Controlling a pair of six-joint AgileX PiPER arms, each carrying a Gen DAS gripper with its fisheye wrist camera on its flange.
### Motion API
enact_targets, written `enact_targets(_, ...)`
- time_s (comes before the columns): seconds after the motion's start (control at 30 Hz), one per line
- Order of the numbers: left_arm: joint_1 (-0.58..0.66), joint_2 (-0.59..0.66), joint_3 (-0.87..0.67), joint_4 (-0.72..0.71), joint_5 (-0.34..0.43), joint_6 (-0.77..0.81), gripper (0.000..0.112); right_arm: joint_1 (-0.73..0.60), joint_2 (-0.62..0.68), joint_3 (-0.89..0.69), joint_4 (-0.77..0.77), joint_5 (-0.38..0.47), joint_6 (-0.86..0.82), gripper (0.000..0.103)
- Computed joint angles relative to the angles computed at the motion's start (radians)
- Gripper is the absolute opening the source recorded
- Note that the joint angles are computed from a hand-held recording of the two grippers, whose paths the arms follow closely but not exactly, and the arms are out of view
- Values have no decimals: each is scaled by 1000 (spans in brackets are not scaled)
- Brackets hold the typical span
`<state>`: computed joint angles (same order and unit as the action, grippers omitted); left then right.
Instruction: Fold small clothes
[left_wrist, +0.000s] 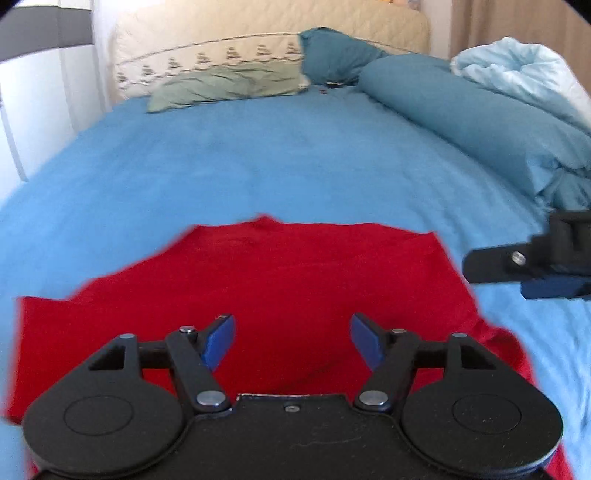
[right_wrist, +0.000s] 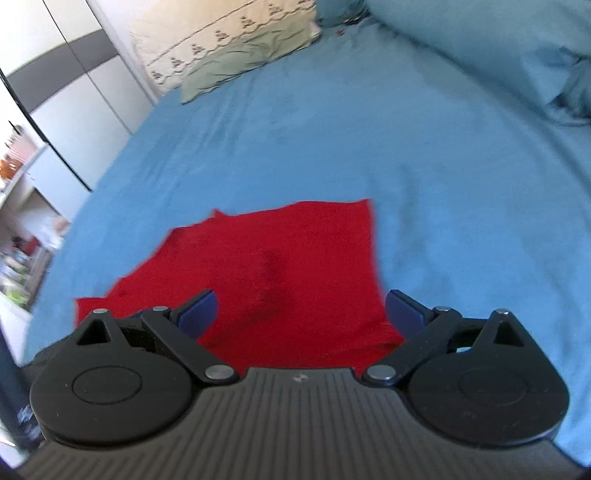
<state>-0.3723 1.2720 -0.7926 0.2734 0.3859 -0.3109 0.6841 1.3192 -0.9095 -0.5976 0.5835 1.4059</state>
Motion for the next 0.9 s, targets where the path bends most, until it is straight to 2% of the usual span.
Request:
enact_targets(0.1,139,-93,42,-43,62,137,75,10,116,-95,74,-22,-40,103)
enact_targets(0.2,315,-118,89,-84,52,273,75,21,225,-166,81,-45,-30,103)
enact_targets(0.27,434,-102,123,-87,13,335,75,41,289,-202,25,-43,37,91)
enact_targets(0.3,474,-91,140,-60,-10,328,75,47,321,-220,5,-43,59,81)
enact_targets(0.4,595,-39,175,-4,-89,311,75,67,404,-279,-44,8,128,72)
enact_targets(0.47,656,-11,180,-42,-120,352,75,84,429,-287,-104,30,199,67)
enact_targets(0.5,673,13,173,-36,-123,333,75,95,445,-306,-120,59,210,58)
enact_targets(0.53,685,33,160,-32,-116,316,75,106,459,-325,-133,95,210,40)
enact_targets(0.6,686,72,131,-60,-99,303,75,115,478,-368,-123,154,162,24)
enact_targets(0.63,702,68,128,-115,-96,357,75,117,478,-381,-125,167,150,22)
enact_targets(0.77,694,65,127,-159,-118,394,75,132,447,-445,-182,231,87,20)
enact_targets(0.9,659,102,83,-59,-101,256,76,147,384,-472,-274,358,45,20)
